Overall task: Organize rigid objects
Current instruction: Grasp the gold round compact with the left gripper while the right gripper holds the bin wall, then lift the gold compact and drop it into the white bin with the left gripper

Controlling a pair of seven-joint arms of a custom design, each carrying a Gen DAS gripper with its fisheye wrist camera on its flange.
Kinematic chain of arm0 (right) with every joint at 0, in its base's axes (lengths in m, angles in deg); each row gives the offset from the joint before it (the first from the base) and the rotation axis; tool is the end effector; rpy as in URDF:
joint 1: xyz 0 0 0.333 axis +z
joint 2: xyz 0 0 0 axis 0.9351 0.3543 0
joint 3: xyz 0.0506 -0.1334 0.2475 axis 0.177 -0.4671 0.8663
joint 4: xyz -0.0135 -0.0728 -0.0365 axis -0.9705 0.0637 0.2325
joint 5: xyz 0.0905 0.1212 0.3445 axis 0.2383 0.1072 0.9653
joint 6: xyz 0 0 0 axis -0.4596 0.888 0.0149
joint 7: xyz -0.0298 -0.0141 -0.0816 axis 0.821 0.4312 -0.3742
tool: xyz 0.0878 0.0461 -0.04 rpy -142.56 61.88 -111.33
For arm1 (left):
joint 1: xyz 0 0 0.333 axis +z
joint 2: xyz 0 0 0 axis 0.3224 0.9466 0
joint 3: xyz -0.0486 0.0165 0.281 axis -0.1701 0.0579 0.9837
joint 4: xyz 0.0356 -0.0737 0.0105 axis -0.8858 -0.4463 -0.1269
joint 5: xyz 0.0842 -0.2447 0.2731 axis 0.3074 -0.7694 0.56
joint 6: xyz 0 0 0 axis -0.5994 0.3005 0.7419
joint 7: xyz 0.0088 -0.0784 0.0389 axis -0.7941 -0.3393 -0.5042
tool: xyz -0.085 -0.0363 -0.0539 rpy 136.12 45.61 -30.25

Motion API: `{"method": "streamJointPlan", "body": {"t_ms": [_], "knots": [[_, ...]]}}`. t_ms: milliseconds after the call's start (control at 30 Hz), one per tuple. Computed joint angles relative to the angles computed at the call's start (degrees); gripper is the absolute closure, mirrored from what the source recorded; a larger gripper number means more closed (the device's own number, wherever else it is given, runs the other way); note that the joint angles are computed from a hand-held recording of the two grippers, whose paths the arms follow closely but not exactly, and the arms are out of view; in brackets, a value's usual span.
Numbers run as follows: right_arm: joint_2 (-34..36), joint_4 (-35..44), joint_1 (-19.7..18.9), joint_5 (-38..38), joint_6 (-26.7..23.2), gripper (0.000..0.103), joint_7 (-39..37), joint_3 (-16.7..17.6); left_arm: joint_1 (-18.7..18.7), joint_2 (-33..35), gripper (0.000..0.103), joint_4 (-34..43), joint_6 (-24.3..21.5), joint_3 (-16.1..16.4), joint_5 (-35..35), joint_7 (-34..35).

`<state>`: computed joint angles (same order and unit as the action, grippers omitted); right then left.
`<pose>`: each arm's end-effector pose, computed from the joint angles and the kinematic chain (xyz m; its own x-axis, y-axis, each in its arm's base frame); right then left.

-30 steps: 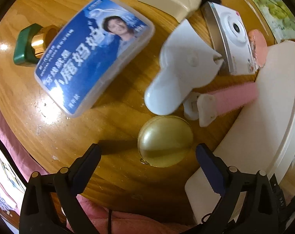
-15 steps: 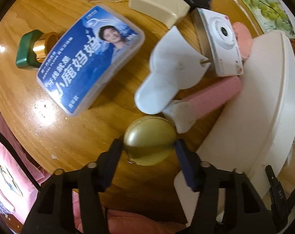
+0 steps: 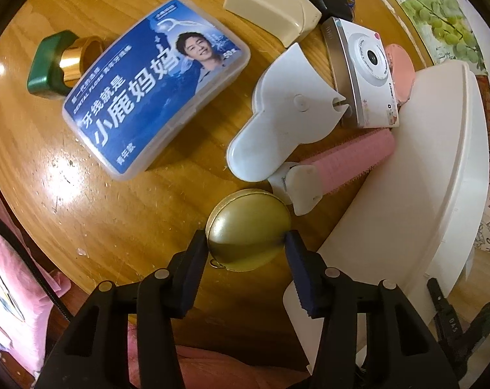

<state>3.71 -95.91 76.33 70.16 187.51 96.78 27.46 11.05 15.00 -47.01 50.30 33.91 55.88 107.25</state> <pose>0.6971 0.0992 0.4811 0.3047 -0.9415 -0.1442 -0.9430 -0.2770 -0.1843 0.5459 -0.1946 0.4456 0.8442 -0.4784 0.2417 -0.5258 -0.8265 0.2008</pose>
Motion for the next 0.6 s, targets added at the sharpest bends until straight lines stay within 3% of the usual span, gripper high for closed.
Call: {"method": "streamJointPlan", "body": {"t_ms": [300,600], "knots": [[-2.5,-3.7,0.1,0.2,0.6,0.096,-0.2,0.0,-1.0,-7.1,0.067,-8.4,3.9,0.3,-1.3,-0.4],[-7.4,-10.8,-0.3,1.0,3.5,0.096,-1.3,-0.1,-3.3,-16.1,0.078,-19.9,11.2,1.7,-6.5,2.1]]}}
